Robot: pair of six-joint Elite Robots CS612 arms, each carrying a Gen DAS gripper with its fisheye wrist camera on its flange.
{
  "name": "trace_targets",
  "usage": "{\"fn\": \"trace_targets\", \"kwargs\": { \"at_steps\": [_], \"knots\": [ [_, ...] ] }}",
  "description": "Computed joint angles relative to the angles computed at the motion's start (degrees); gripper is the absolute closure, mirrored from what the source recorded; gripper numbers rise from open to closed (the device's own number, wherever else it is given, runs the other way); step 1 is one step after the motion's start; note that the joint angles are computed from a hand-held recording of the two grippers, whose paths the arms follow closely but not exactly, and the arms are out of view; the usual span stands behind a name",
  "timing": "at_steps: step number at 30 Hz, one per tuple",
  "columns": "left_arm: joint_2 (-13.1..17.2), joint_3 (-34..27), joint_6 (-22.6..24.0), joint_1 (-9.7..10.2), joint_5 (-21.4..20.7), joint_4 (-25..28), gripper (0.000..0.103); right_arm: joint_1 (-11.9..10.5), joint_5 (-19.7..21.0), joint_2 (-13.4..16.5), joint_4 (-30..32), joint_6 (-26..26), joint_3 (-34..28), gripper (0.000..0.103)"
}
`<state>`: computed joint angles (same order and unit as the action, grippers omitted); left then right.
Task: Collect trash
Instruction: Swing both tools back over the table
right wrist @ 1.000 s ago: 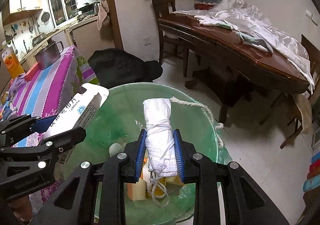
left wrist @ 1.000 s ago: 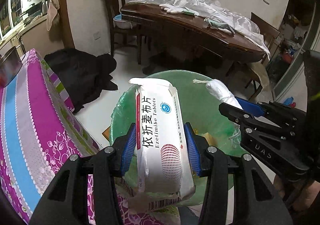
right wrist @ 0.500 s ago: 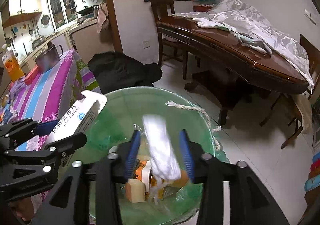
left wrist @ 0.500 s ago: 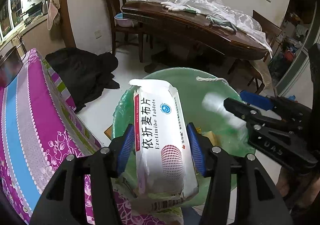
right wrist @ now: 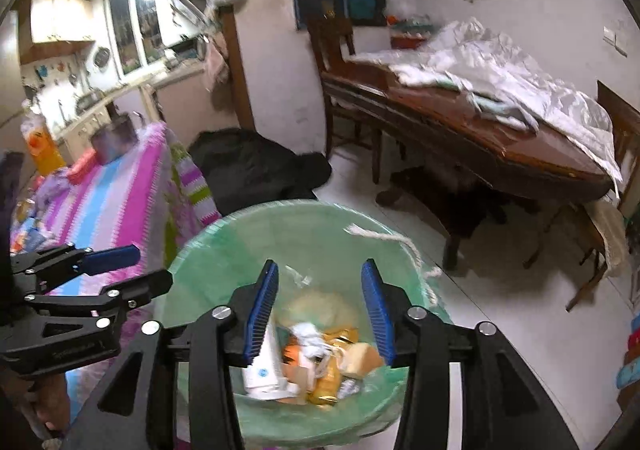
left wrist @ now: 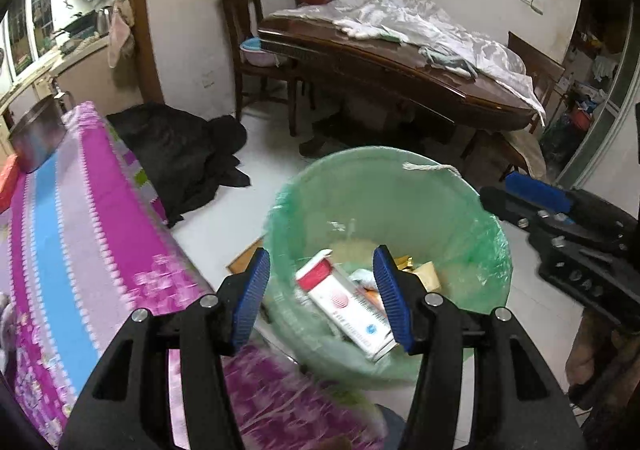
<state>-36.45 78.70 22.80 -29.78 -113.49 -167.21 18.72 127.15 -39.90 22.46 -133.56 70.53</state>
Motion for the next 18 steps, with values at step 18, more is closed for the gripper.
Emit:
{"fn": "trace_targets", "kwargs": {
  "at_steps": [18],
  "knots": [
    [1.3,-7.3,-19.8,16.35,5.4,-2.8,0.031,4.4,-14.5,10.9,0.6,-18.3,-23.7,0.027]
  ]
}}
